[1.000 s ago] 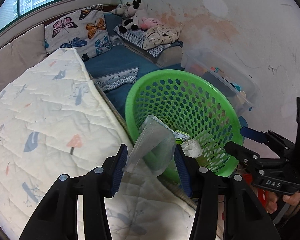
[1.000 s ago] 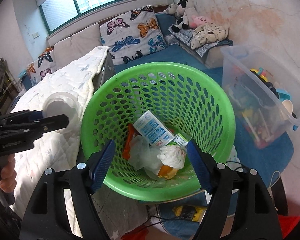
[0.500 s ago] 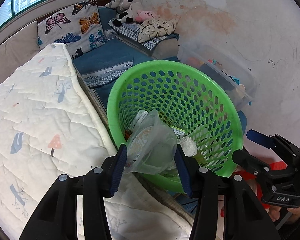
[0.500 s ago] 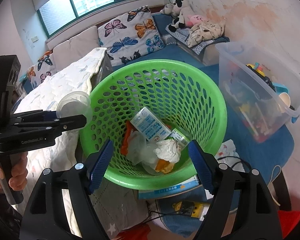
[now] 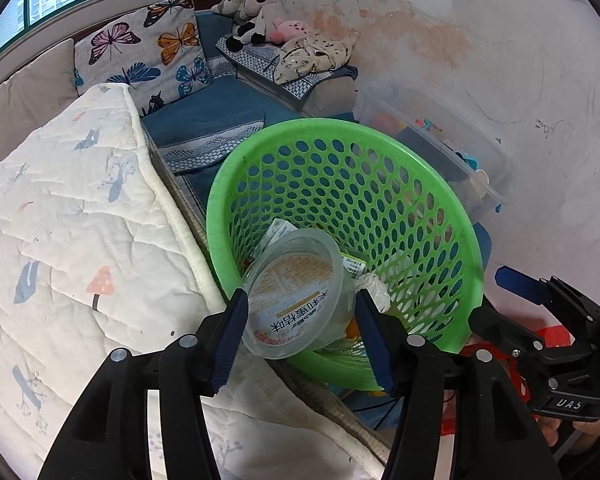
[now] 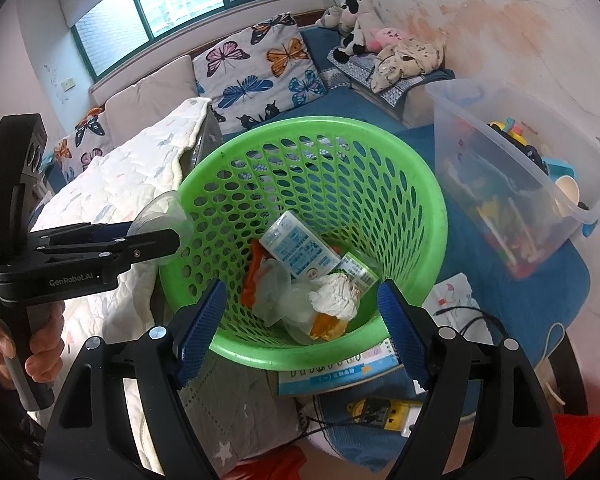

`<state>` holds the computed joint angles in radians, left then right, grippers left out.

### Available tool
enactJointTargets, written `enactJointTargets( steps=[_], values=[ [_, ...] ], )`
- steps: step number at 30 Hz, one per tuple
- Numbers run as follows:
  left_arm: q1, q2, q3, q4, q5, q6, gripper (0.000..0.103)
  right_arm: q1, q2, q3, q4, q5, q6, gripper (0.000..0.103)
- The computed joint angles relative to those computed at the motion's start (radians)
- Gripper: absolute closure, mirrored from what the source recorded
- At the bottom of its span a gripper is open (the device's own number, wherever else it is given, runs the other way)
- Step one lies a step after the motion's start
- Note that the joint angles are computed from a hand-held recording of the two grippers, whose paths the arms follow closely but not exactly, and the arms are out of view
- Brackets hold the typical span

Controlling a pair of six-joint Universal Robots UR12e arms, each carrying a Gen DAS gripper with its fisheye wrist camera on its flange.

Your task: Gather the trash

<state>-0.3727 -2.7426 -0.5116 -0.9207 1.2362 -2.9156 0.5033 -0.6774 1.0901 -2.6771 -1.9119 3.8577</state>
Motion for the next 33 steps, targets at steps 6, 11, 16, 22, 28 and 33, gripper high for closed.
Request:
enactJointTargets(
  steps=[6, 11, 16, 22, 28, 33],
  values=[
    [0.006, 0.020, -0.037, 0.036, -0.012, -0.011, 0.041, 0.003, 0.001, -0.003, 0.000, -0.005, -0.003, 0.025],
    [0.014, 0.047, -0.084, 0.077, -0.020, -0.023, 0.040, 0.008, 0.002, -0.011, 0.000, -0.007, -0.008, 0.025],
    [0.025, 0.096, -0.178, 0.156, -0.011, -0.034, 0.033, 0.016, 0.008, -0.026, 0.000, -0.003, -0.019, 0.023],
    [0.040, 0.149, -0.274, 0.236, 0.021, -0.058, 0.024, 0.028, 0.022, -0.060, 0.004, 0.008, -0.039, 0.020],
    [0.055, 0.200, -0.371, 0.324, 0.041, -0.067, 0.018, 0.046, 0.032, -0.094, 0.014, 0.006, -0.070, 0.018],
    [0.065, 0.251, -0.468, 0.408, 0.087, -0.063, 0.013, 0.063, 0.041, -0.122, 0.018, -0.003, -0.089, 0.014]
  ],
)
